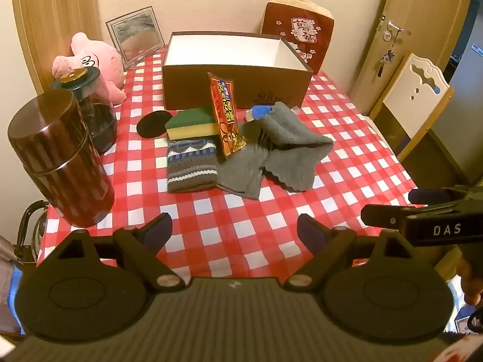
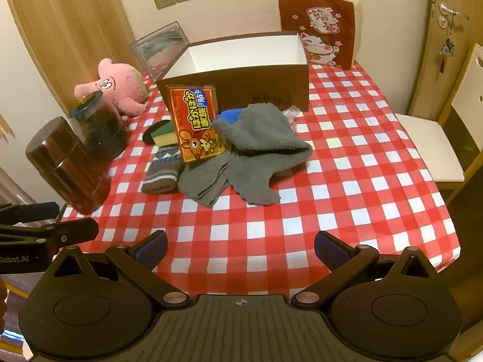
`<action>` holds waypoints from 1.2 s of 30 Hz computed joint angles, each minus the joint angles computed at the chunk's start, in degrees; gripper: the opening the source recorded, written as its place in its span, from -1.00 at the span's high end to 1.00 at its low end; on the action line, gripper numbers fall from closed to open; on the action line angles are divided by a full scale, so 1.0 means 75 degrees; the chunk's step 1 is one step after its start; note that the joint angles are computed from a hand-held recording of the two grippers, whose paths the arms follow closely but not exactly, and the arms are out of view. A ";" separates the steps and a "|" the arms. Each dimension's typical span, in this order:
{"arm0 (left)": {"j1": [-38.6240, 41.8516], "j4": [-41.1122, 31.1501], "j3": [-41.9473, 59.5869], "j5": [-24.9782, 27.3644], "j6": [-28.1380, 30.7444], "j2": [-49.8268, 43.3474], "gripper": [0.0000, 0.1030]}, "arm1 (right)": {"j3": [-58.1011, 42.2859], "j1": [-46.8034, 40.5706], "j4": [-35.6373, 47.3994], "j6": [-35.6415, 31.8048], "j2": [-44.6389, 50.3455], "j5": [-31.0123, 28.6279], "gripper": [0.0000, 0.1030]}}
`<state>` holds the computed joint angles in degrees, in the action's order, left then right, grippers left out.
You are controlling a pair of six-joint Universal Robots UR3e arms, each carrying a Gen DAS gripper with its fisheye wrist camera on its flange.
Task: Organize soft objects
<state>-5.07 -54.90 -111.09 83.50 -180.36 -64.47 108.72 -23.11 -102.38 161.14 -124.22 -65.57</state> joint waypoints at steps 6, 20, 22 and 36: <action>0.0001 -0.0081 0.0054 0.0002 0.0004 -0.0019 -0.72 | -0.0049 0.0095 -0.0048 0.0077 0.0062 -0.0070 -1.00; 0.0039 -0.0067 0.0021 -0.0041 0.0036 -0.0004 -0.72 | -0.0052 0.0244 -0.0269 0.0176 0.0203 -0.0146 -1.00; 0.0047 -0.0054 0.0007 -0.0042 0.0043 -0.0003 -0.72 | -0.0058 0.0261 -0.0353 0.0187 0.0288 -0.0151 -1.00; 0.0182 -0.0196 0.0046 -0.0120 0.0144 0.0083 -0.72 | -0.0044 0.0389 -0.0503 0.0289 0.0355 -0.0230 -1.00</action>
<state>-3.71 -56.37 -110.75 82.60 -179.28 -63.85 108.39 -20.19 -106.15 163.31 -121.55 -67.29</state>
